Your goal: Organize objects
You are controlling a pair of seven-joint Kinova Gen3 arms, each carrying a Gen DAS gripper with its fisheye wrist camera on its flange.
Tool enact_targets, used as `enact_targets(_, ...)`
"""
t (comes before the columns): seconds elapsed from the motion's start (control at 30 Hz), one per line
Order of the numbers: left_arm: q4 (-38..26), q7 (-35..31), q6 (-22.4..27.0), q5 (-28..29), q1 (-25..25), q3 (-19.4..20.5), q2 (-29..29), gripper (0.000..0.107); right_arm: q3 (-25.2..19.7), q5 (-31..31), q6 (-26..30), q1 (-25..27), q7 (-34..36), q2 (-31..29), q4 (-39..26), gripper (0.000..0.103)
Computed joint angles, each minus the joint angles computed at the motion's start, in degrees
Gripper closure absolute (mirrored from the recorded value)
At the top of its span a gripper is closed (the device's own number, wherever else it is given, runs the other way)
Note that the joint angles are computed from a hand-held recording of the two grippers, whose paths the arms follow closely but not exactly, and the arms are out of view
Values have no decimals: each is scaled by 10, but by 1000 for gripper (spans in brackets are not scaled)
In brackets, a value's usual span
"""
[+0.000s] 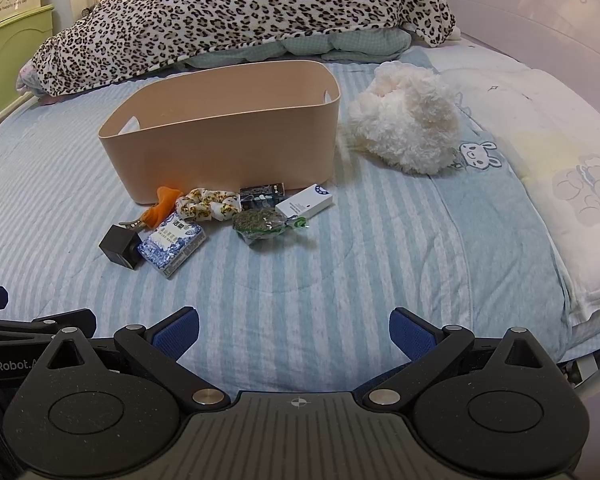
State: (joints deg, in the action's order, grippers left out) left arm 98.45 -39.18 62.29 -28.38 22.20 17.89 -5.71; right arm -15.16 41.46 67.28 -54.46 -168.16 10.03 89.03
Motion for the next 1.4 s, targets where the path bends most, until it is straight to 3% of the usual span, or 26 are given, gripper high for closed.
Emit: enact_targets(1.4, 5, -6, -13, 1, -1, -10, 11, 4, 15, -19, -14, 13, 15, 13, -8, 0)
